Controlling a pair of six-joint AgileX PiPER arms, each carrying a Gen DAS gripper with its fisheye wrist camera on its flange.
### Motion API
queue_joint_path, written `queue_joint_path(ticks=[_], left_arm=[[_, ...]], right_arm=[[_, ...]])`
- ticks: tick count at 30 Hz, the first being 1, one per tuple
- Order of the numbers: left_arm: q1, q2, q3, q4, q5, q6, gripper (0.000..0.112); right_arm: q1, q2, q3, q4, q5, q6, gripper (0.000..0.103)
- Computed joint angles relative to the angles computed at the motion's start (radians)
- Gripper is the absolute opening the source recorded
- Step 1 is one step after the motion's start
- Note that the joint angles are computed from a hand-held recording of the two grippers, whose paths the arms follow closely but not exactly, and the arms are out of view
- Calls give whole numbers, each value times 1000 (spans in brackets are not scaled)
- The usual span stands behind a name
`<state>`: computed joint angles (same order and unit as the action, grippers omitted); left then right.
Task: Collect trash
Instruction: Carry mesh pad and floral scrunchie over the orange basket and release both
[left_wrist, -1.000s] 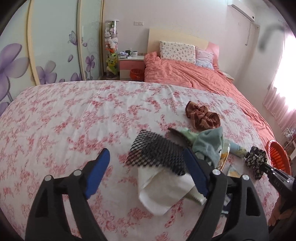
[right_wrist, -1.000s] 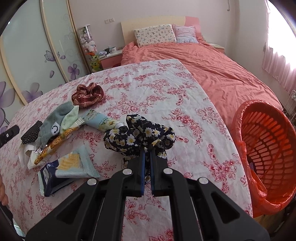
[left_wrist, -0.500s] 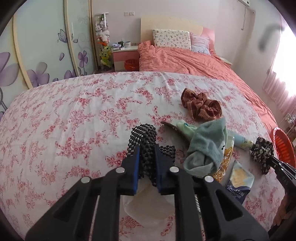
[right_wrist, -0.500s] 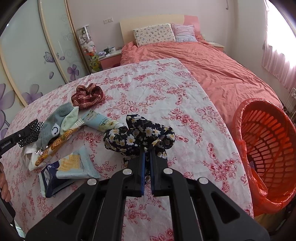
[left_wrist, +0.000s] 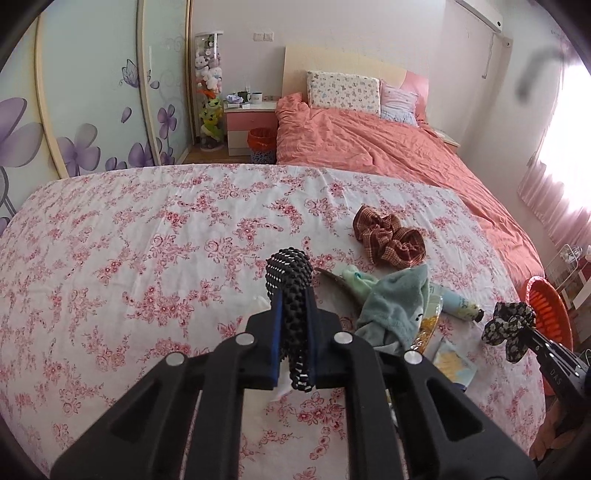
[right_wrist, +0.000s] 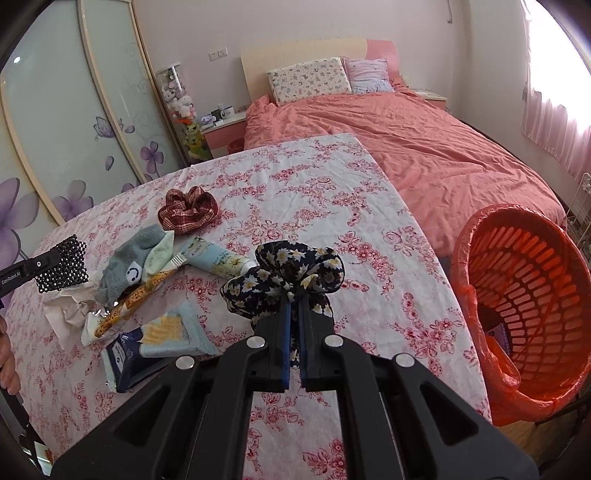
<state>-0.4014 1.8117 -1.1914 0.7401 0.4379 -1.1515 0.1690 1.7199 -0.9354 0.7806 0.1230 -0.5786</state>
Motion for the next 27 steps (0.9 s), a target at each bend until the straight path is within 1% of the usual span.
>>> queue_joint_path(ticks=[3,6,8,15,20,22,27], left_arm=[[-6,-24,-1,-9,2,0,11],[-21,-54,-4,-11,5,-9,11],[-30,-67,-10,-14,3,-7,11],[-129,-57,-92,13,36,-51,11],[-210,-13,-183,-2,42,-40,11],[-244,10,-224,-14,38,-30,11],[-319,82,-338,-68,17,25,11]], right_arm=[[-19,-19,4,109,23,-101,3],[-31,-44,9,143,30,-130,3],[-42,-66,19,204,35,-193,3],[-90,-144,36,218,37,-219,3],[-144,-219,62,269,28,-291,3],[-172,-249,77,331,27,-360,3],[-269,-316,123,591,31,-638,3]])
